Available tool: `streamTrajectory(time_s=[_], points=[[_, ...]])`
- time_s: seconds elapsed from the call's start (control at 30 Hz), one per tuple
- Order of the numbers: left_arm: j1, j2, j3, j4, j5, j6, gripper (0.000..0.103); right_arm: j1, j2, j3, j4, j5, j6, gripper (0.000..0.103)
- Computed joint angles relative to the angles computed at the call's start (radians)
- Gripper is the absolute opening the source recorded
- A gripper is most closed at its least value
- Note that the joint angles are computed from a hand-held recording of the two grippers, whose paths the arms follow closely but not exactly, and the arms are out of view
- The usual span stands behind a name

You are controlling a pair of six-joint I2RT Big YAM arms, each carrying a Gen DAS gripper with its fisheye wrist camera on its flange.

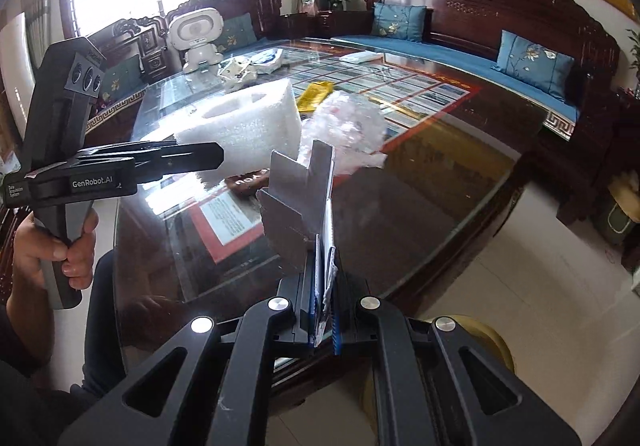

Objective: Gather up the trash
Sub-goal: 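Carry both items over the yellow basin and open both tools to drop them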

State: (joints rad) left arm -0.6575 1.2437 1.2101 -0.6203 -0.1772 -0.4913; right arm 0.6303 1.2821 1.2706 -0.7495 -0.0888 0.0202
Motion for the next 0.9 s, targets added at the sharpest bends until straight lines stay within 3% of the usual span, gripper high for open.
streamTrajectory(time_s=[0.2,0.53,0.9], points=[[-0.075,0.126,0.117,-0.015,0.057,0.031,0.051,-0.119,-0.104,-0.078,-0.030,0.019,0.002,0.007],[-0.168,0.353,0.341,-0.045,0.154,0.075,0.050,-0.304,-0.236,-0.202,-0.068,-0.021,-0.010,0.007],[-0.205,0.601,0.622,-0.223,0.217,0.133,0.049,-0.475,-0.259,-0.284,-0.084,-0.108,-0.058,0.007]])
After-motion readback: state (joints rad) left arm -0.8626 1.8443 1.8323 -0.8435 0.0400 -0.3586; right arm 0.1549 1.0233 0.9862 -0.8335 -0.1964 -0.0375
